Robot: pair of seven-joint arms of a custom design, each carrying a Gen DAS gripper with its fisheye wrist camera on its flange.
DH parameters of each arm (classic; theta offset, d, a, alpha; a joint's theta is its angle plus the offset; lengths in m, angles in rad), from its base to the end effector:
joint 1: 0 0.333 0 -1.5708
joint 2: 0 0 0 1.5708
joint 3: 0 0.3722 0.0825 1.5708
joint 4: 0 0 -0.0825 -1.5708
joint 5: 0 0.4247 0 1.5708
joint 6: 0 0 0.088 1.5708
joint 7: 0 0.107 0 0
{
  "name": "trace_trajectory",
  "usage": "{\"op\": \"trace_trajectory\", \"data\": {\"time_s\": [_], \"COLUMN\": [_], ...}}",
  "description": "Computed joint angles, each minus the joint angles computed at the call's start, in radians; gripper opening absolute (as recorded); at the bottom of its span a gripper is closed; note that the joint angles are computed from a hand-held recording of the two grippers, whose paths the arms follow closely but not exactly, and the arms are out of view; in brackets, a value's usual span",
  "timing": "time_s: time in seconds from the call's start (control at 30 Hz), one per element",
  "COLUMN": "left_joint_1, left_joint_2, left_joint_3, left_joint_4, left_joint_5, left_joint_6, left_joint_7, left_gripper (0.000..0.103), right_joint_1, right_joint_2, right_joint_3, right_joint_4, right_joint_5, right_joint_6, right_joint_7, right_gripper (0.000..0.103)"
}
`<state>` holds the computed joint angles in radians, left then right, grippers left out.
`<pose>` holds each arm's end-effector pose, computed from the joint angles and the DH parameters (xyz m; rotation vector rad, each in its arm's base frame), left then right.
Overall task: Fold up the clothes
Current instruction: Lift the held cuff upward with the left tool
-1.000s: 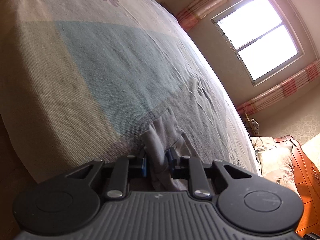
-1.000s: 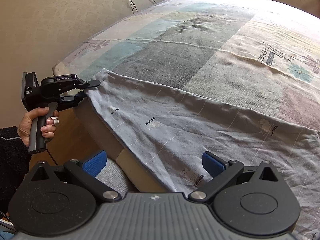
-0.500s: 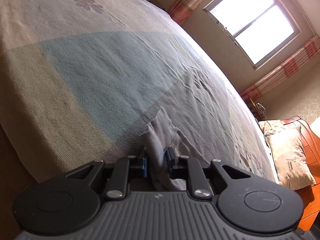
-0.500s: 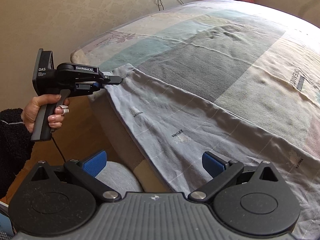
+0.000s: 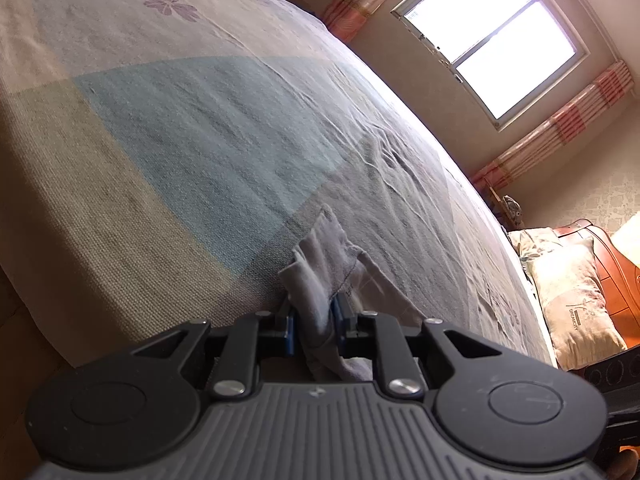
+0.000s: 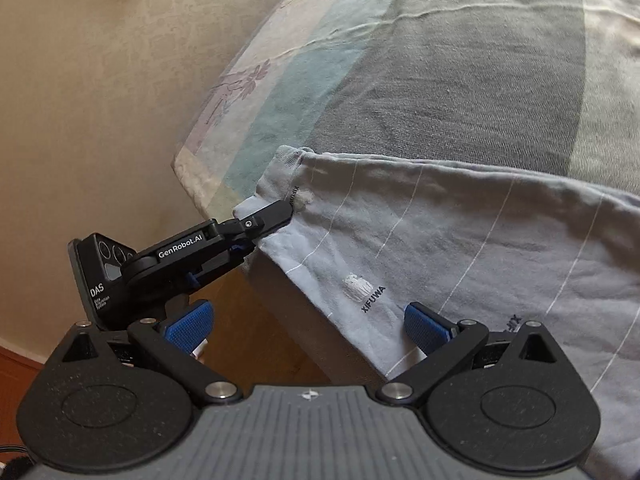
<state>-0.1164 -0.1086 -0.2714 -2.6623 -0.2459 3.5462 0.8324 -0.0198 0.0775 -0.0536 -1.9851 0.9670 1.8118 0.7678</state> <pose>0.4558 -0.1556 0.4164 -2.3047 1.1944 -1.3562 0.6034 0.0248 0.4757 -1.8859 1.3123 0.6440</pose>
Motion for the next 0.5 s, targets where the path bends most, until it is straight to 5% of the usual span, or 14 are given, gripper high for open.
{"op": "trace_trajectory", "data": {"time_s": [0.1,0.27,0.5], "left_joint_1": [0.001,0.009,-0.012], "left_joint_2": [-0.002,-0.002,0.006], "left_joint_3": [0.007,-0.009,0.047], "left_joint_4": [-0.003,0.002,-0.019], "left_joint_5": [0.020,-0.001,0.109], "left_joint_6": [0.001,-0.002,0.042], "left_joint_7": [0.002,0.032,-0.057], "left_gripper": [0.017,0.017,0.017], "right_joint_1": [0.002,0.016,0.026], "right_joint_2": [-0.001,-0.030,0.033], "right_joint_3": [0.002,0.004,0.013], "right_joint_4": [-0.004,-0.018,0.036], "right_joint_5": [0.001,0.030,0.069], "right_joint_6": [-0.020,0.107,0.282], "right_joint_7": [0.059,0.078,0.165], "right_gripper": [0.103,0.103,0.103]}}
